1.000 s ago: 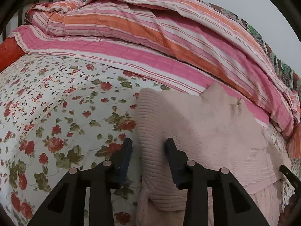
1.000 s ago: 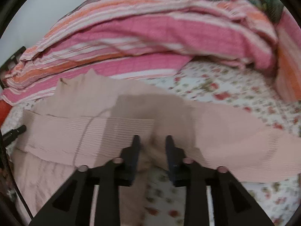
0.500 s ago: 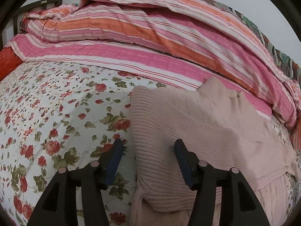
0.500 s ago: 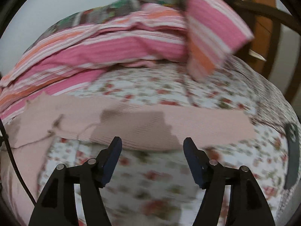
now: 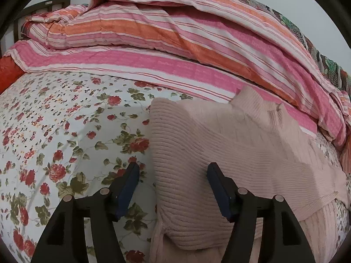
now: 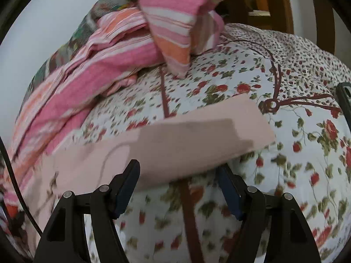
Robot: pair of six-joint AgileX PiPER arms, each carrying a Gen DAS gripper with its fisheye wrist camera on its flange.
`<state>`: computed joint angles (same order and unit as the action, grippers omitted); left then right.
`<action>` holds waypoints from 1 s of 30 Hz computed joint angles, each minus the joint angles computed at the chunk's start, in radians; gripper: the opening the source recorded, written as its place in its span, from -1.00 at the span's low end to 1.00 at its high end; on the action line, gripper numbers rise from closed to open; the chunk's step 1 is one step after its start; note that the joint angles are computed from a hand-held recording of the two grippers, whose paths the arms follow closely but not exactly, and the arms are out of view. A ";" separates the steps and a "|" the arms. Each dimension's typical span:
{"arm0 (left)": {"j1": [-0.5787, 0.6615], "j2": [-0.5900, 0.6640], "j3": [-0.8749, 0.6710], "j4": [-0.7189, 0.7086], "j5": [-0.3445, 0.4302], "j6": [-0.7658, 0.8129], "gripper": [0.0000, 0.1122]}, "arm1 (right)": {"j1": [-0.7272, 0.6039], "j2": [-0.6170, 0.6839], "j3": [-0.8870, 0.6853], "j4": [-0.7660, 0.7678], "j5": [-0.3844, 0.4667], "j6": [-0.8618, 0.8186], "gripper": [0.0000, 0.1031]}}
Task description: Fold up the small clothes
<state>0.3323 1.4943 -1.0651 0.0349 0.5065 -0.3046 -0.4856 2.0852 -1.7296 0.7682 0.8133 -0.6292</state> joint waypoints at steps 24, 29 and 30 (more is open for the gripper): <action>0.314 -0.136 0.085 -0.628 0.060 0.586 0.37 | 0.493 -0.363 0.124 -0.664 -0.375 0.475 -0.89; 0.433 -0.141 0.077 -0.733 0.138 0.696 0.37 | 0.791 -0.332 0.021 -0.931 -0.299 0.738 -0.89; 0.457 -0.137 0.070 -0.752 0.159 0.715 0.37 | 0.860 -0.306 -0.017 -0.962 -0.278 0.775 -0.89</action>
<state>0.7894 1.3573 -0.9954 -0.7174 0.6652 0.4106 0.3747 1.7797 -1.7467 -0.1937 0.5353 0.1458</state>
